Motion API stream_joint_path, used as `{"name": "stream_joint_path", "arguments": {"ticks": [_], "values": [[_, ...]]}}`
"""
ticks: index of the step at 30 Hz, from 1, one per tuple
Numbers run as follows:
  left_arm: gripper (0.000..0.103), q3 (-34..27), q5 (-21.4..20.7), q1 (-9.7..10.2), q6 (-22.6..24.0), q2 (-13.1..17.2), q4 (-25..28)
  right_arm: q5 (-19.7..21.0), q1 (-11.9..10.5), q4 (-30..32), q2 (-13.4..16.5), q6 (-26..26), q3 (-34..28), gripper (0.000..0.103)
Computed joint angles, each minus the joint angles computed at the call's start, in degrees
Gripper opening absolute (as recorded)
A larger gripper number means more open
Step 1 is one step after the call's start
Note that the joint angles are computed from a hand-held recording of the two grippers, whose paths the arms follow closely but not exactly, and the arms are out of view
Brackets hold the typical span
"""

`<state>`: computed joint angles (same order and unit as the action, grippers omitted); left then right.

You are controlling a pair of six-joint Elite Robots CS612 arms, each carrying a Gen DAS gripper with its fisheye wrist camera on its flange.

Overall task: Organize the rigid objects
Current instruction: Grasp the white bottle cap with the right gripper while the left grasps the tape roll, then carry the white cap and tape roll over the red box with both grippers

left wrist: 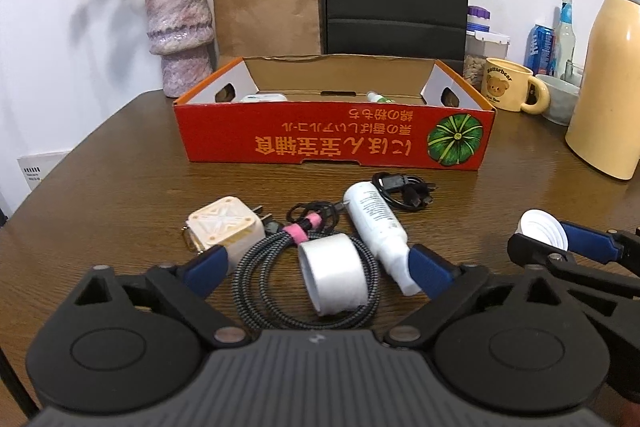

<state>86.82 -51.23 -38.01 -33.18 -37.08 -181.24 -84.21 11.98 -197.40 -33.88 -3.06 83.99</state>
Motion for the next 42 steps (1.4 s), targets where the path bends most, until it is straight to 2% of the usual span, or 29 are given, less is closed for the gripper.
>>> {"name": "stream_joint_path", "arguments": {"ticks": [4, 10, 12, 13, 27, 42], "values": [[0.077, -0.2, -0.8, 0.13, -0.4, 0.1, 0.4, -0.1, 0.0, -0.2, 0.0, 0.2, 0.0, 0.039], [0.048, 0.2, -3.6, 0.60, -1.5, -0.1, -0.2, -0.1, 0.1, 0.2, 0.0, -0.1, 0.0, 0.039], [0.029, 0.3, -4.3, 0.70, -1.6, -0.1, -0.4, 0.0, 0.1, 0.2, 0.1, -0.3, -0.1, 0.039], [0.026, 0.4, -4.5, 0.73, -1.9, -0.1, -0.5, 0.0, 0.1, 0.2, 0.1, -0.3, -0.1, 0.039], [0.025, 1.4, -2.0, 0.03, 1.8, -0.2, -5.5, 0.4, 0.1, -0.4, 0.1, -0.6, 0.1, 0.039], [0.025, 3.0, -1.6, 0.02, 4.8, -1.2, -10.0, 1.2, 0.3, -1.8, -0.1, -0.5, -0.1, 0.039]]}}
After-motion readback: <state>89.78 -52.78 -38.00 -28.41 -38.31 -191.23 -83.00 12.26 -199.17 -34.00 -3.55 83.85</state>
